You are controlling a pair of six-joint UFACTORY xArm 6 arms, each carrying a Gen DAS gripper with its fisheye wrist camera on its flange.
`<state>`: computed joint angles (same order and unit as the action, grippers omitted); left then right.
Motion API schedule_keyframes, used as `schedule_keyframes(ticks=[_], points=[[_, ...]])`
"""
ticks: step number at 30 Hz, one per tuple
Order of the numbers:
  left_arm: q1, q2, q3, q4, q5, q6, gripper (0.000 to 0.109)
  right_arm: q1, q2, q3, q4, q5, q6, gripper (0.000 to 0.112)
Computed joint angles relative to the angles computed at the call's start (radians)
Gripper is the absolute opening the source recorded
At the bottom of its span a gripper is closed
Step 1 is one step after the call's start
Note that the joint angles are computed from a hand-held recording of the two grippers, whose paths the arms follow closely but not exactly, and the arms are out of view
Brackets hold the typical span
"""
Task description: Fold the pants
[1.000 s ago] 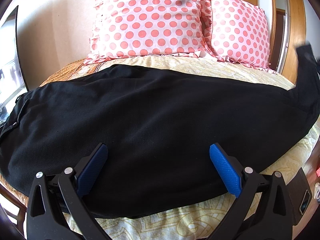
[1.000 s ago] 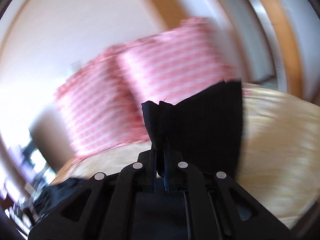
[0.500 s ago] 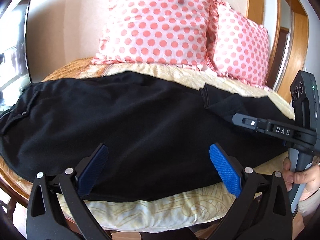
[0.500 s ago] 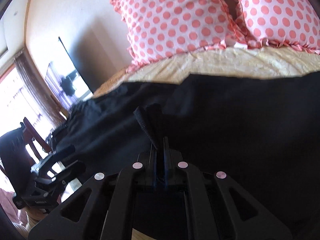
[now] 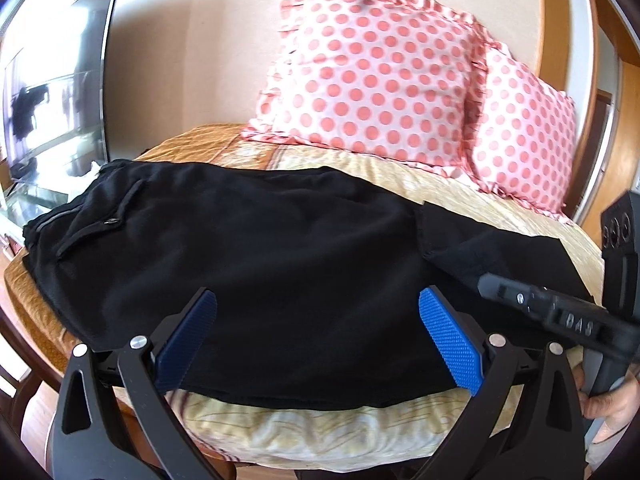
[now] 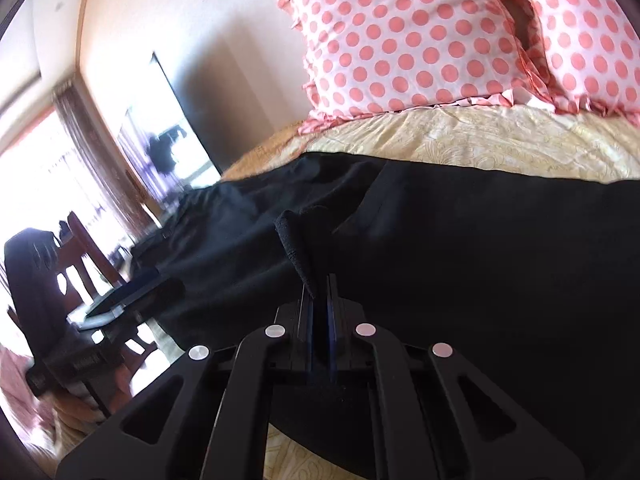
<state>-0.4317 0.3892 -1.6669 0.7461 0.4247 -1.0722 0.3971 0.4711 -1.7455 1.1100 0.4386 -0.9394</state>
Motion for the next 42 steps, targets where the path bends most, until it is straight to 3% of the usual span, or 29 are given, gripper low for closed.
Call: schedule_keyframes(ticks=[5,7,8,10,12,14,16,18,20,25,32,39,42], points=[[0.018,-0.037,0.045,0.041,0.017,-0.072,0.101,0.038,-0.042,0.095,-0.061,-0.084,-0.110,0.008],[0.029,-0.060,0.068,0.071,0.027,-0.115,0.101,0.047,-0.073,0.136,-0.069,-0.097,-0.163,0.019],[0.035,-0.073,0.079,0.090,0.035,-0.139,0.101,0.044,-0.086,0.145,-0.050,-0.076,-0.185,0.027],[0.048,-0.102,0.105,0.138,0.051,-0.195,0.101,0.030,-0.110,0.149,0.043,-0.020,-0.254,0.027],[0.058,-0.125,0.124,0.175,0.068,-0.241,0.101,0.027,-0.116,0.138,0.130,-0.031,-0.304,0.027],[0.071,-0.149,0.144,0.197,0.082,-0.283,0.101,0.038,-0.085,0.088,0.112,-0.083,-0.255,0.027],[0.084,-0.168,0.163,0.202,0.085,-0.315,0.101,0.047,-0.033,0.029,-0.028,-0.111,-0.118,0.027],[0.097,-0.186,0.181,0.196,0.089,-0.332,0.101,0.051,0.014,-0.018,-0.202,-0.090,0.029,0.027],[0.108,-0.203,0.203,0.183,0.091,-0.333,0.101,0.052,0.029,-0.021,-0.291,-0.041,0.085,0.027],[0.163,-0.248,0.261,0.045,0.073,-0.269,0.101,0.067,-0.029,0.080,-0.200,-0.076,-0.036,0.027],[0.270,-0.285,0.343,-0.224,-0.055,-0.177,0.101,0.044,-0.034,0.078,-0.150,-0.035,-0.043,0.037],[0.307,-0.231,0.323,-0.646,-0.098,0.121,0.097,0.046,-0.030,0.072,-0.149,-0.038,-0.040,0.040],[0.312,-0.220,0.314,-0.663,-0.093,0.107,0.097,0.047,-0.027,0.069,-0.146,-0.041,-0.043,0.044]])
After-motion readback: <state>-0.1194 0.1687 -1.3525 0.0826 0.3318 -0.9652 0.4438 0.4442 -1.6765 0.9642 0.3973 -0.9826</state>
